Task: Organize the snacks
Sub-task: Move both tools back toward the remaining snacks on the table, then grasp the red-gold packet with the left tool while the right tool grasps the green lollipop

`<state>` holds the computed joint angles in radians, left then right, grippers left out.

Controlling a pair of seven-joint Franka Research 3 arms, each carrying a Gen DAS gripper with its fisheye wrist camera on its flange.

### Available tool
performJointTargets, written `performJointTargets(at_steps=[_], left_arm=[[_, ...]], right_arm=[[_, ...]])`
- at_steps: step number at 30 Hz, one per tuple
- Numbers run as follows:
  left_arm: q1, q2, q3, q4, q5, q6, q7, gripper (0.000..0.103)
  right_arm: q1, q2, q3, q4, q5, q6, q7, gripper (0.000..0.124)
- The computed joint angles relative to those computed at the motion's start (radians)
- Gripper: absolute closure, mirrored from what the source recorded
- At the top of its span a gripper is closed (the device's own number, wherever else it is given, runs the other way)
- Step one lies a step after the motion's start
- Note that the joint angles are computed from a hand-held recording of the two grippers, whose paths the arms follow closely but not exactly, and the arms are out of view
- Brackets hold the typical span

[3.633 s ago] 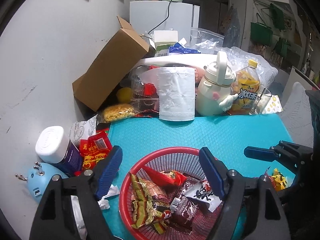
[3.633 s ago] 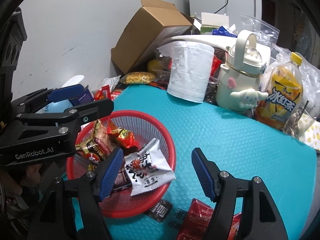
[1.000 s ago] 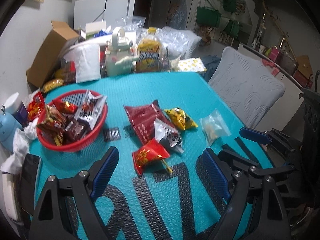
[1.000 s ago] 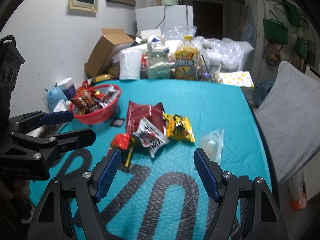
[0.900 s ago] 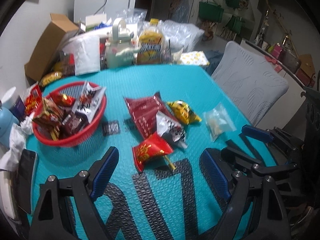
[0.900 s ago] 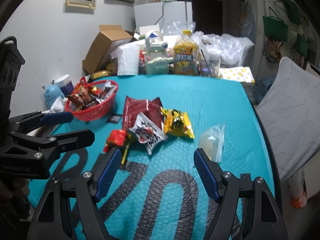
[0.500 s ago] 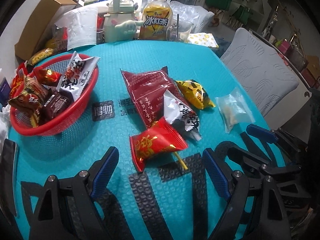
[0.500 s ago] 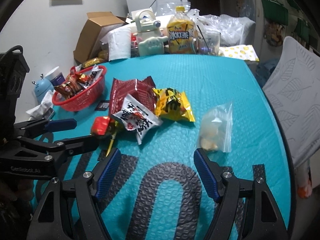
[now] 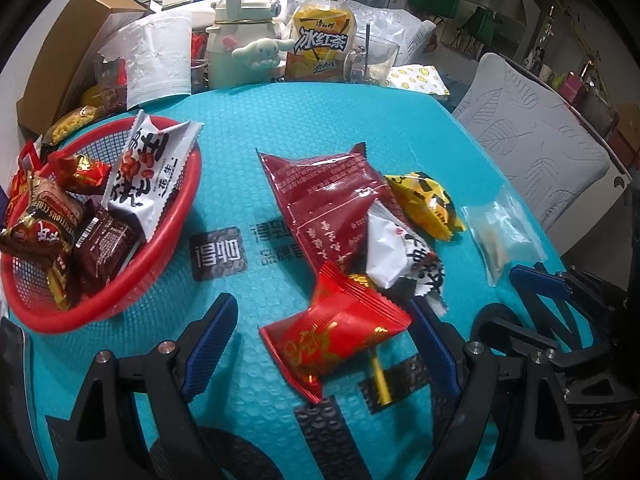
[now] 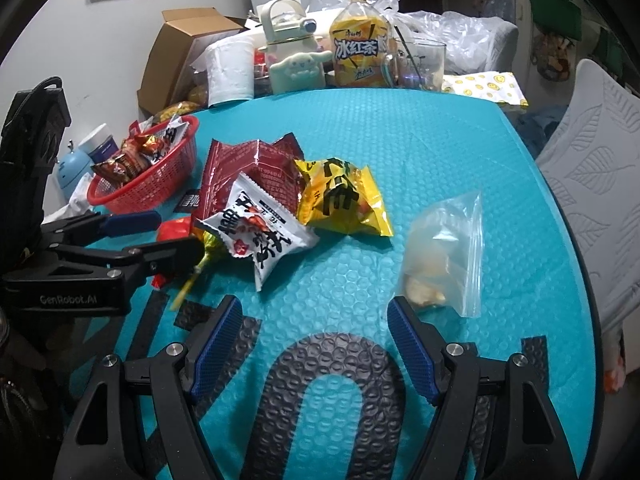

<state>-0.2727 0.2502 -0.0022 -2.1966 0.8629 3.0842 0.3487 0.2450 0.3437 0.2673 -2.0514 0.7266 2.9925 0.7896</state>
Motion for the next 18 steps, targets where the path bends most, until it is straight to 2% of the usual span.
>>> performJointTargets(at_steps=[3, 5, 8, 9, 11, 13, 18], left_arm=[[0.018, 0.005, -0.015, -0.011, -0.031, 0.026, 0.034, 0.018], [0.006, 0.006, 0.004, -0.019, -0.027, 0.056, 0.035, 0.018], [-0.039, 0.007, 0.062, -0.03, 0.001, 0.106, 0.022, 0.035], [-0.055, 0.007, 0.078, -0.03, 0.005, 0.108, 0.024, 0.038], [-0.124, 0.005, 0.151, -0.028, 0.057, 0.113, -0.021, 0.043], [-0.153, 0.0, 0.182, -0.024, 0.097, 0.106, -0.061, 0.048], [-0.095, -0.023, 0.125, -0.041, 0.106, 0.097, -0.09, 0.051]], right_arm=[[0.013, 0.009, -0.014, 0.01, -0.019, -0.011, 0.02, 0.048], [0.017, 0.013, -0.019, 0.015, -0.032, -0.017, 0.031, 0.048], [0.018, 0.019, -0.021, 0.021, -0.044, -0.022, 0.04, 0.048], [0.018, 0.021, -0.02, 0.023, -0.046, -0.024, 0.042, 0.048], [0.018, 0.026, -0.022, 0.03, -0.052, -0.032, 0.049, 0.048], [0.02, 0.029, -0.026, 0.033, -0.06, -0.039, 0.059, 0.048], [0.006, 0.025, -0.01, 0.032, -0.045, -0.042, 0.05, 0.048]])
